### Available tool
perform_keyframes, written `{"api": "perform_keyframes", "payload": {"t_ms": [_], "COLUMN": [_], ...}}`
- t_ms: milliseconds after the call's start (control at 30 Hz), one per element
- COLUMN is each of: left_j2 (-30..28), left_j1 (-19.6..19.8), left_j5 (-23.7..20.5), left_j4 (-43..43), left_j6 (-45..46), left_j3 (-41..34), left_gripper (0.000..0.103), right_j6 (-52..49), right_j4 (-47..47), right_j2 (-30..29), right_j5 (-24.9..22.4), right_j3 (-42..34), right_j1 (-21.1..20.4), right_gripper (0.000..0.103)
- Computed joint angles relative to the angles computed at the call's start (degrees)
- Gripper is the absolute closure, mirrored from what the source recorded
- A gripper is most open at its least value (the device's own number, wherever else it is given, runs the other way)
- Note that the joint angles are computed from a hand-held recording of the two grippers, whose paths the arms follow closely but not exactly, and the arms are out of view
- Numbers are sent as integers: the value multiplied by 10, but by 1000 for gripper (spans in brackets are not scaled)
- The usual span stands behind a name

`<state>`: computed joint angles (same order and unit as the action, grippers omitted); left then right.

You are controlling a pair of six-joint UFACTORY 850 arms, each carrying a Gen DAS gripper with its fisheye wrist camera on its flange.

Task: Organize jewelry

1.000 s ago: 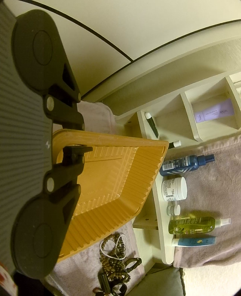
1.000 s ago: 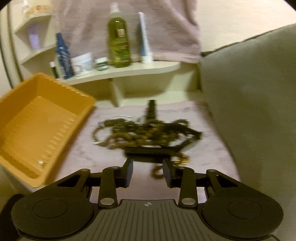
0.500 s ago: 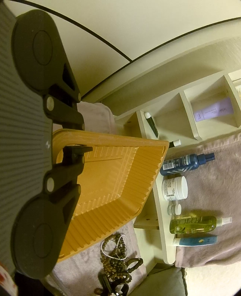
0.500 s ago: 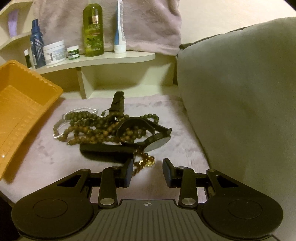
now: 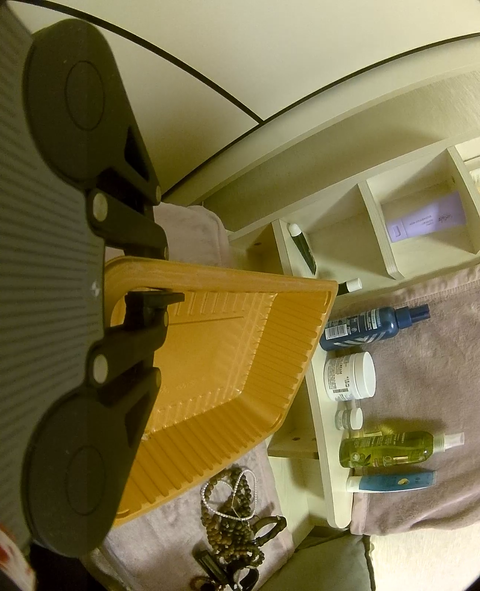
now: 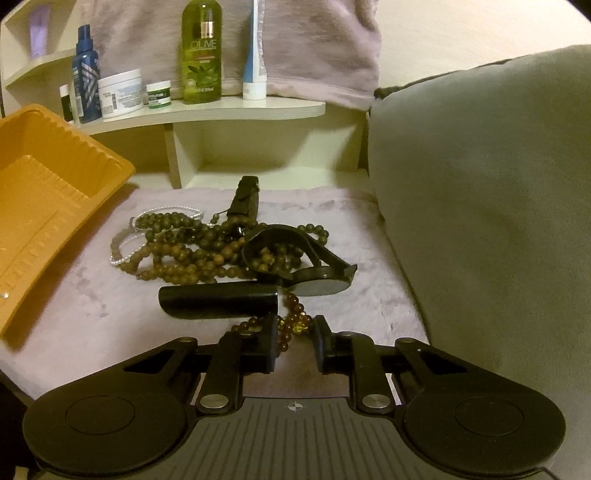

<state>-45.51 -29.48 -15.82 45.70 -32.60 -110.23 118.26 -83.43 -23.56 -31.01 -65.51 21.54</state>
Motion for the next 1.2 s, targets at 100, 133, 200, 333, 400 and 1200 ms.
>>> {"api": "perform_keyframes", "payload": {"t_ms": [100,133,200,333,400,1200], "left_j2": [0,0,-1,-2,-2,1], "left_j1": [0,0,0,1,0,1], "left_j5": [0,0,1,2,2,4], "left_j4": [-1,0,-1,2,1,0], "left_j6": [0,0,0,-2,-1,-2], "left_j3": [0,0,-1,-1,-1,4], "left_gripper": [100,100,100,100,100,100], "right_j6": [4,4,2,13,15,134], "right_j4": [0,1,6,2,-2,-227], "right_j2": [7,10,16,29,34,12], "right_j5": [-6,-11,-18,-29,-35,103], "right_j3": [5,8,12,23,25,-68], "right_j1": [5,8,12,18,21,29], "right_gripper": [83,83,83,83,83,83]}}
